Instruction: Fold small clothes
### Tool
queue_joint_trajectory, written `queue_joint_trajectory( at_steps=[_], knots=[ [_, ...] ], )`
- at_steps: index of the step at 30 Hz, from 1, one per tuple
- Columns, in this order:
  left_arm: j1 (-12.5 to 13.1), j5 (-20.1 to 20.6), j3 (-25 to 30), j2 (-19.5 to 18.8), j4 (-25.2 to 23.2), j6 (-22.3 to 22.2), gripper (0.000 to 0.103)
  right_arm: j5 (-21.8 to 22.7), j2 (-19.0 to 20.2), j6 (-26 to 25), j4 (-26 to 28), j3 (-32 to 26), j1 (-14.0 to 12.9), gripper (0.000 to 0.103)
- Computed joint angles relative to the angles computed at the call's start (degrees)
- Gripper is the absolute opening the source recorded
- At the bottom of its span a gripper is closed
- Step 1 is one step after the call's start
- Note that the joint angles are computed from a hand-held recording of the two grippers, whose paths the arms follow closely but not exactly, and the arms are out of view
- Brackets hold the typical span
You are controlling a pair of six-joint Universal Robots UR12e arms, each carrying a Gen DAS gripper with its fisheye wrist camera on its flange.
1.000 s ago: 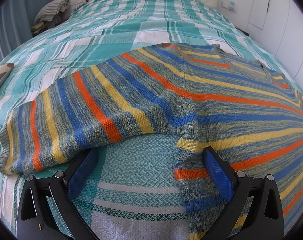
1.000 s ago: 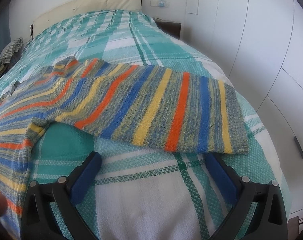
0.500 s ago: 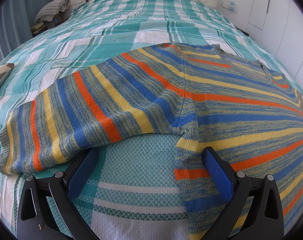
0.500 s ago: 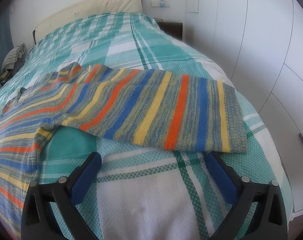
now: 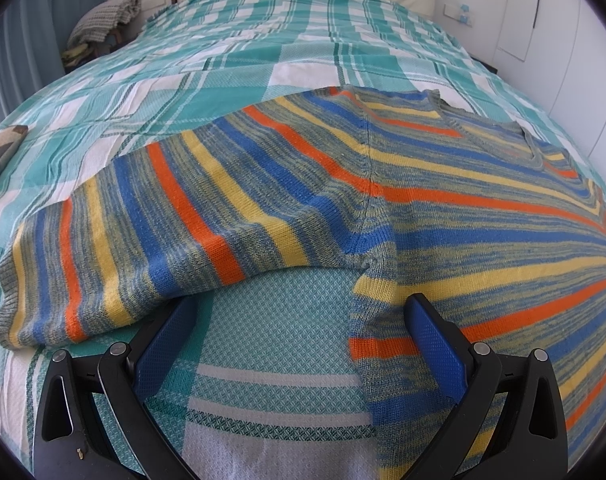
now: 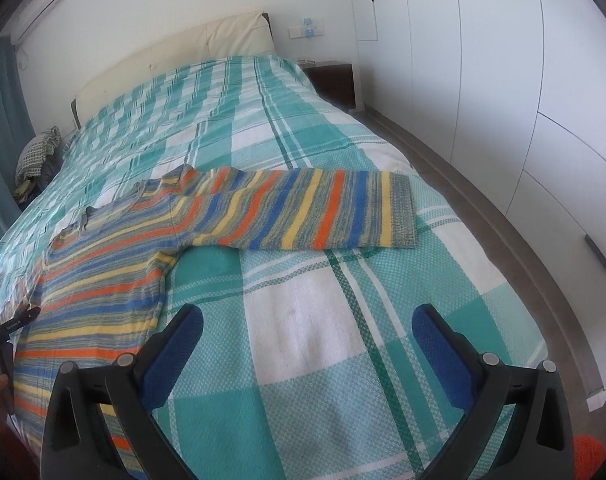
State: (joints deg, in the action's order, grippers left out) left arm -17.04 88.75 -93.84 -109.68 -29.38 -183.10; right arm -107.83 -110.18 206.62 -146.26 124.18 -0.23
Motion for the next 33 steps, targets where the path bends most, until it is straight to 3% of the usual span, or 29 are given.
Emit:
queue_joint_trajectory(
  at_steps=[9, 14, 18, 22, 25, 28, 29, 31, 33],
  knots=[
    [0.4, -1.6, 0.0, 0.2, -0.5, -0.4, 0.103, 0.4, 0.6, -0.7, -1.1, -0.1, 1.3, 0.103],
    [1.4, -4.2, 1.2, 1.3, -6.8, 1.1, 0.102, -0.1, 0.2, -1.5, -2.4, 0.3, 1.3, 0.103],
    [1.4, -1.5, -1.7, 4.7, -4.8, -1.8, 0.102, 0.4, -0.3, -0.7, -2.7, 0.7, 0.7, 0.103],
    [0.3, 4.2, -5.3, 9.2, 1.5, -2.2, 0.102, 4.3, -0.8, 1.0, -2.0, 0.9, -1.4, 0.103],
    [-1.2, 10.7, -5.5, 11.4, 4.4, -2.6, 0.102, 11.9, -1.5, 0.1, -3.0, 0.7, -5.5, 0.103],
    [-2.4, 17.7, -4.8, 12.4, 6.5, -3.8, 0.103, 20.3, -2.8, 2.1, -4.9, 0.2, -12.8, 0.103],
    [-2.3, 17.1, -4.5, 12.7, 5.7, -4.1, 0.103, 24.8, -3.4, 4.2, -4.8, 0.1, -16.2, 0.103],
    [-1.1, 10.8, -4.4, 13.4, 3.2, -4.6, 0.103, 35.0, -4.5, 11.4, -4.9, 1.1, -23.4, 0.103],
    [-0.7, 6.5, -5.3, 13.8, 2.5, -5.6, 0.103, 43.9, -5.3, 18.8, -7.3, 3.4, -28.7, 0.103]
  ],
)
